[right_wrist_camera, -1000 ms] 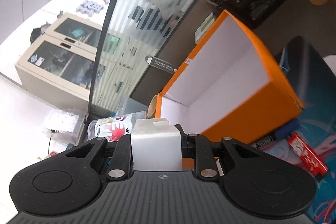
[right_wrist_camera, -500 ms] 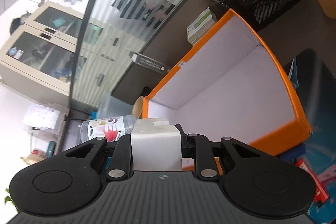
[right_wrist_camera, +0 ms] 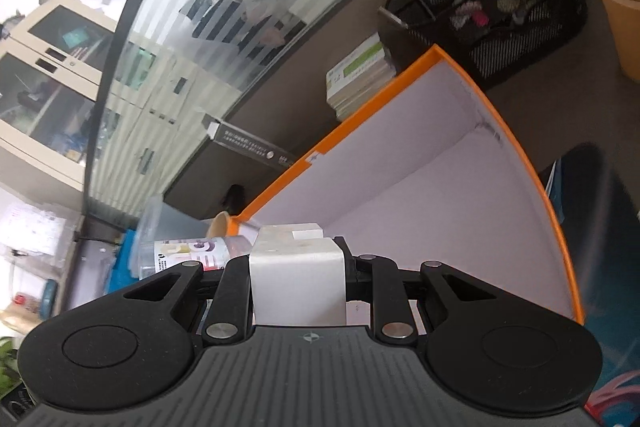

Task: Organize rigid objects
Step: 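Carry the clear cup and white box with both grippers over the orange box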

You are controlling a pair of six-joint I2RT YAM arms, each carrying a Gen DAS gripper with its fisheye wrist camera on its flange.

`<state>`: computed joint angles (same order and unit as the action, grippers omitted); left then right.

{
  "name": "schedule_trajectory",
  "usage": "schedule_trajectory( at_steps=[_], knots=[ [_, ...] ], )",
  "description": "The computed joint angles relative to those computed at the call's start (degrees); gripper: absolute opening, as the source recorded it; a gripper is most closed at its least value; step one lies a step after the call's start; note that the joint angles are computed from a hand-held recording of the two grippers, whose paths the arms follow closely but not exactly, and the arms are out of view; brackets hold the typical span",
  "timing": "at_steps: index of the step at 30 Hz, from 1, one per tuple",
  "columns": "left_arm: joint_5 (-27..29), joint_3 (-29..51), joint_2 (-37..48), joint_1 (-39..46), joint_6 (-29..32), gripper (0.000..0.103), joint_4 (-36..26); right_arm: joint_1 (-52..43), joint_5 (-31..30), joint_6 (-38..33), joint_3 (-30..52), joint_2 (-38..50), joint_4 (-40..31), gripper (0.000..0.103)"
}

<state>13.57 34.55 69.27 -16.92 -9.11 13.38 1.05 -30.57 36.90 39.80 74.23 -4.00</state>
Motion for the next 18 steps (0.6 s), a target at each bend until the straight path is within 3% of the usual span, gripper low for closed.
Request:
schedule_trajectory(
  at_steps=[7, 18],
  knots=[
    [-1.8, -0.2, 2.0, -0.8, 0.7, 0.036, 1.3, 3.6, 9.0, -3.7, 1.2, -1.3, -1.5, 0.019],
    [-5.8, -0.1, 3.4, -2.6, 2.3, 0.036, 1.8, 15.9, 28.4, -14.1, 2.5, -3.4, -2.9, 0.019]
  ],
)
